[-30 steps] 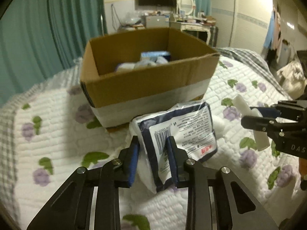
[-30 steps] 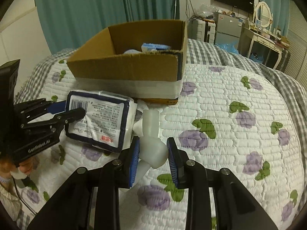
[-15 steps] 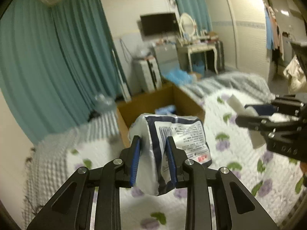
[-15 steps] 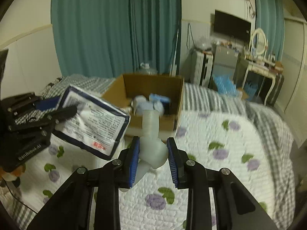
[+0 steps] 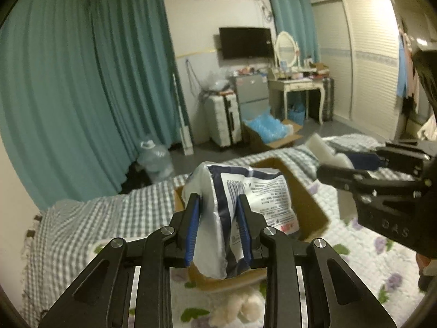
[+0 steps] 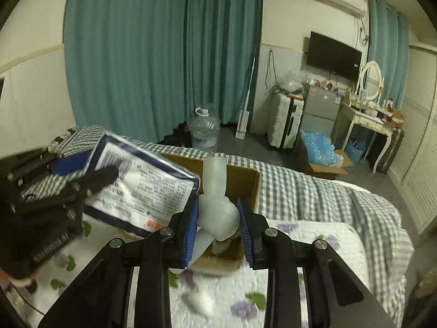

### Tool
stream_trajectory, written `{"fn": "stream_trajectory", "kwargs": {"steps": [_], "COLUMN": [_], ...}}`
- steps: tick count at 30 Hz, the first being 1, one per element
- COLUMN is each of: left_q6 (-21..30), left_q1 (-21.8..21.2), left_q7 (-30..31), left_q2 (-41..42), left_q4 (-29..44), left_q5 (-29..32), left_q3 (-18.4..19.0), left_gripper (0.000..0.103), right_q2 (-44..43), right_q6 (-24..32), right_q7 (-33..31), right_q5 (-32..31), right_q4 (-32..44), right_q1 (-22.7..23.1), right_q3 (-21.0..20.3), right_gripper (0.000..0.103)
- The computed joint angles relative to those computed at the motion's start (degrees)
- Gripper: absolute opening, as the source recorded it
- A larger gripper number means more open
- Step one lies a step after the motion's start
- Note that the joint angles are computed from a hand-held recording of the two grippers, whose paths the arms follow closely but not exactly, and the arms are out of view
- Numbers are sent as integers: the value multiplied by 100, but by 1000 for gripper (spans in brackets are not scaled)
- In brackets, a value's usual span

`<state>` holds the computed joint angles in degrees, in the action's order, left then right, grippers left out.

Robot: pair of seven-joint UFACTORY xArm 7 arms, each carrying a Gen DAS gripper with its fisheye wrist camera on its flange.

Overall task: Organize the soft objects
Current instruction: 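Lower both items into the box and open both tools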

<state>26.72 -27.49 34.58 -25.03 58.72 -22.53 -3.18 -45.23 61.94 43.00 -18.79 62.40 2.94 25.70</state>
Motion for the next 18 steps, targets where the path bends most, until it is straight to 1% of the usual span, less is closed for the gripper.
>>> {"fn": "stream_trajectory", "kwargs": {"steps": [2, 4, 5, 6, 8, 10, 11, 12, 13, 14, 15, 16, 17, 18], "left_q6": [-72, -162, -271, -425, -571, -610, -662, -762, -926, -1048, -1161, -1261, -1325, -1272], "left_q1": [-91, -90, -28, -18, -25, 52, 159, 301, 422, 481, 597, 647, 598, 516], "left_q7": [159, 340, 350, 446, 579, 531, 395, 208, 54, -34, -224, -361, -405, -405], "left_q2": [264, 553, 663, 801, 916, 1000, 1036, 1069, 1070, 1018, 992, 935, 898, 828], "left_q4": [14, 8, -24, -62, -82, -49, -37, -46, -102, -198, -255, -321, -368, -366], "left_q5": [-113, -175, -126, -168, -320, -352, -232, 16, 285, 454, 724, 887, 914, 878], "left_q3": [70, 86, 22, 25, 41, -15, -89, -205, -315, -357, -452, -487, -449, -365], "left_gripper": [27, 28, 29, 30, 33, 33, 37, 40, 46, 57, 64, 74, 75, 75], "right_q2": [248, 481, 588, 659, 819, 882, 902, 925, 935, 904, 861, 772, 682, 618], "right_q6": [-329, -634, -785, -938, -1280, -1497, -1584, -1660, -1707, -1778, -1850, -1923, -1965, -1943], "right_q7": [29, 42, 50, 47, 71, 81, 91, 88, 88, 151, 204, 244, 297, 316], "right_q5": [8, 5, -6, -11, -18, -62, -101, -123, -144, -200, -226, -232, -238, -224], "right_q4": [-150, -325, -415, -527, -730, -900, -972, -1029, -1065, -1115, -1161, -1230, -1267, -1263], "right_q1": [-34, -9, 10, 47, 94, 119, 110, 109, 105, 67, 53, 55, 38, 31], "right_q3": [-118, -243, -301, -376, -517, -613, -645, -684, -710, -699, -696, -712, -707, -698], "right_gripper": [28, 28, 28, 28, 29, 30, 31, 33, 37, 54, 70, 72, 72, 72]}}
